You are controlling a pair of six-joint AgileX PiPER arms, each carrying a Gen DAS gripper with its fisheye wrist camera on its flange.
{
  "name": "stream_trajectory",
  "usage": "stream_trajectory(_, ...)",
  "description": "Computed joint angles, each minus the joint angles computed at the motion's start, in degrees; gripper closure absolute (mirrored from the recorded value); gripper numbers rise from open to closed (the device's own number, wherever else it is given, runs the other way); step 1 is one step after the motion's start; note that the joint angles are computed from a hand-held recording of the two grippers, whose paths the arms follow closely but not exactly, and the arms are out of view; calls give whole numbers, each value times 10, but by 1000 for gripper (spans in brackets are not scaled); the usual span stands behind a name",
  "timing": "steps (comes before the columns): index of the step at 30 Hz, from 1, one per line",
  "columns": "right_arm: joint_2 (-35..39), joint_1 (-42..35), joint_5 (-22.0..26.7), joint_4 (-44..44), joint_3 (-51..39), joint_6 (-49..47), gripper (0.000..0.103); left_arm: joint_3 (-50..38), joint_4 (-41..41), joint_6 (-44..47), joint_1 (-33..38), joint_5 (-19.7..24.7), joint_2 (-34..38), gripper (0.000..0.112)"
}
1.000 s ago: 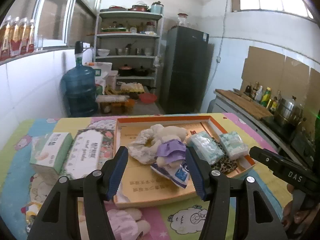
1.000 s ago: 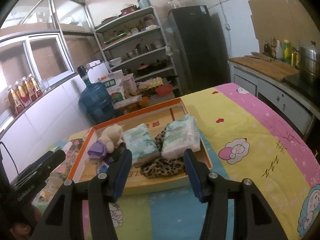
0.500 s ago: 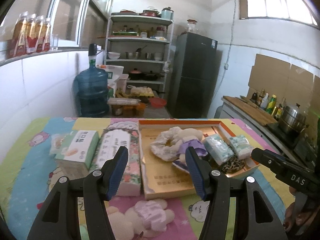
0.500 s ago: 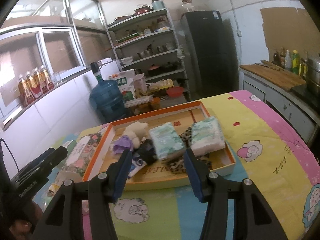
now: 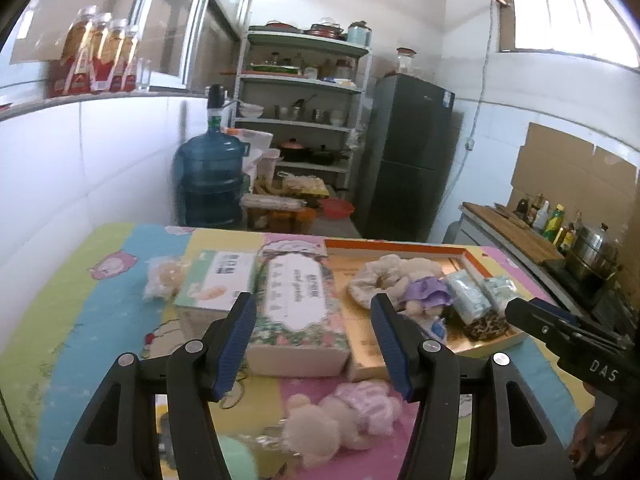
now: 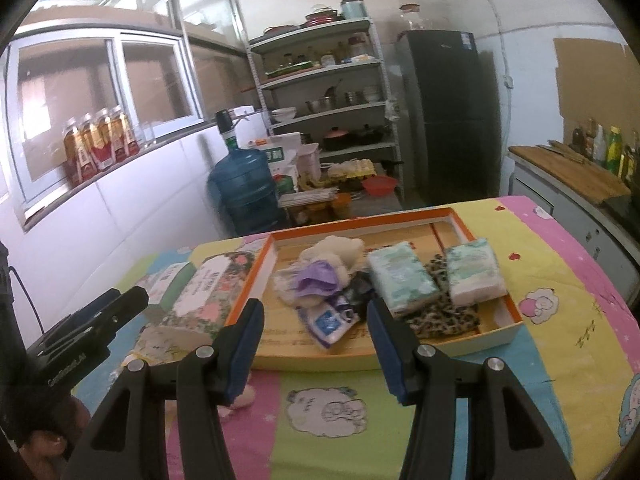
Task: Organize soft objects
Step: 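Withdraw both tools from the box back over the pile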
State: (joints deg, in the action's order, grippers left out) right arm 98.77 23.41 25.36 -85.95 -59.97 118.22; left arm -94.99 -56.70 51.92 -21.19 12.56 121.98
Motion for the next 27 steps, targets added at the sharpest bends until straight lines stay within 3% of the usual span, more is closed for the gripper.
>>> stream_trajectory(13,64,70,29,104,-102,-123,50,51,-149,159,74,28,-25,51)
stream_trajectory(19,95,95,38,145,-150,-179,50,46,-162,170,118,49,-17,51)
stream_trajectory(27,152,119,15,234,-223,-275,50,37,-171,176,170,65,-4,51)
